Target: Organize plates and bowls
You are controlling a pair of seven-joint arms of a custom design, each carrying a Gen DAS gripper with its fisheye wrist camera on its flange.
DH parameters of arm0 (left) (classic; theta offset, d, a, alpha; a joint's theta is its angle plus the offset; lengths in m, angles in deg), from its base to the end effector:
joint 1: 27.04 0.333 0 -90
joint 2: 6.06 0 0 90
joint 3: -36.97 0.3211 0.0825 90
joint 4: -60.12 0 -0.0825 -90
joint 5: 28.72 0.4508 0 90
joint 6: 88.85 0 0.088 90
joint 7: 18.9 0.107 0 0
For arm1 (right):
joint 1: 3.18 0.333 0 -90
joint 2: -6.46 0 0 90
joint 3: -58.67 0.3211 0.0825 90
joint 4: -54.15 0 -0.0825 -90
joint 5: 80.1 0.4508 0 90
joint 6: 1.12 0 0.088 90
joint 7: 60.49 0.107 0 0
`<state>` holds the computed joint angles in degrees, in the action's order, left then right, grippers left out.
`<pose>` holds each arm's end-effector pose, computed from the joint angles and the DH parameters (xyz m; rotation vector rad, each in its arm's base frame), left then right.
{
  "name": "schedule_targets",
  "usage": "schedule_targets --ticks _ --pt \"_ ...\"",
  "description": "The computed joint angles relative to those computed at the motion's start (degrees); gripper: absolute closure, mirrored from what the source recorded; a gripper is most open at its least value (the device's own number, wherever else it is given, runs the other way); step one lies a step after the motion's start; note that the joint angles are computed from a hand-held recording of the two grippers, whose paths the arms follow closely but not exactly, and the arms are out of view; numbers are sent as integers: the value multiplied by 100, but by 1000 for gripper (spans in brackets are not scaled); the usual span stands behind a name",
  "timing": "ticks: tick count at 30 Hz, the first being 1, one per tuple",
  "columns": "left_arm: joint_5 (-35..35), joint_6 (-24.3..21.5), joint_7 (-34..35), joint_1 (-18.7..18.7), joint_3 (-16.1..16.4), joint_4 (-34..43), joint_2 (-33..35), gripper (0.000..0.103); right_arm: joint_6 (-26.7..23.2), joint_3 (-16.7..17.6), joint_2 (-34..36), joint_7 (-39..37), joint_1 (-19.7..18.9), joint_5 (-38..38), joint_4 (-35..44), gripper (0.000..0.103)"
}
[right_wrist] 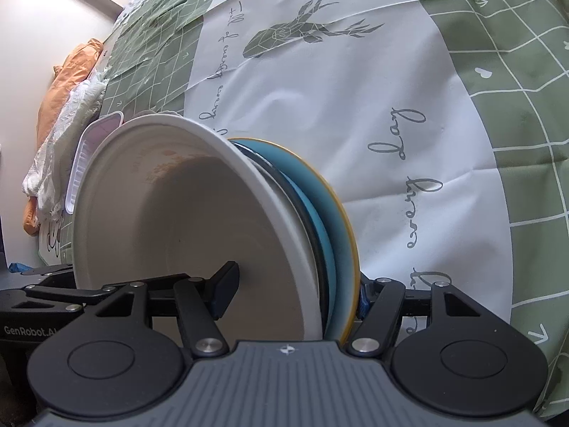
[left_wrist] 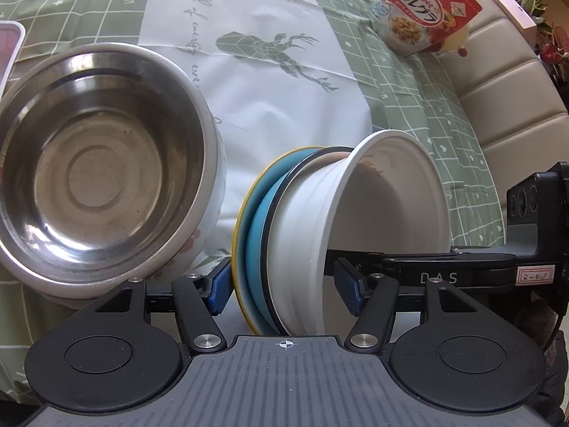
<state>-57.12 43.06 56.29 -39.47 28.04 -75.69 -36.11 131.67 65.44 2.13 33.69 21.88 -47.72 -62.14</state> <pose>0.4552 -0.1959 0.5503 2.1942 -1.9124 0.8448 0.5280 0.3411 0.5009 -1.9828 1.6705 0.3440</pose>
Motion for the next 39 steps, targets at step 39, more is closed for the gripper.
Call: schedule_targets --ticks 39 --pt "610 -218 -10 64 -135 612 612 37 393 -47 -92 -335 -19 426 -237 38"
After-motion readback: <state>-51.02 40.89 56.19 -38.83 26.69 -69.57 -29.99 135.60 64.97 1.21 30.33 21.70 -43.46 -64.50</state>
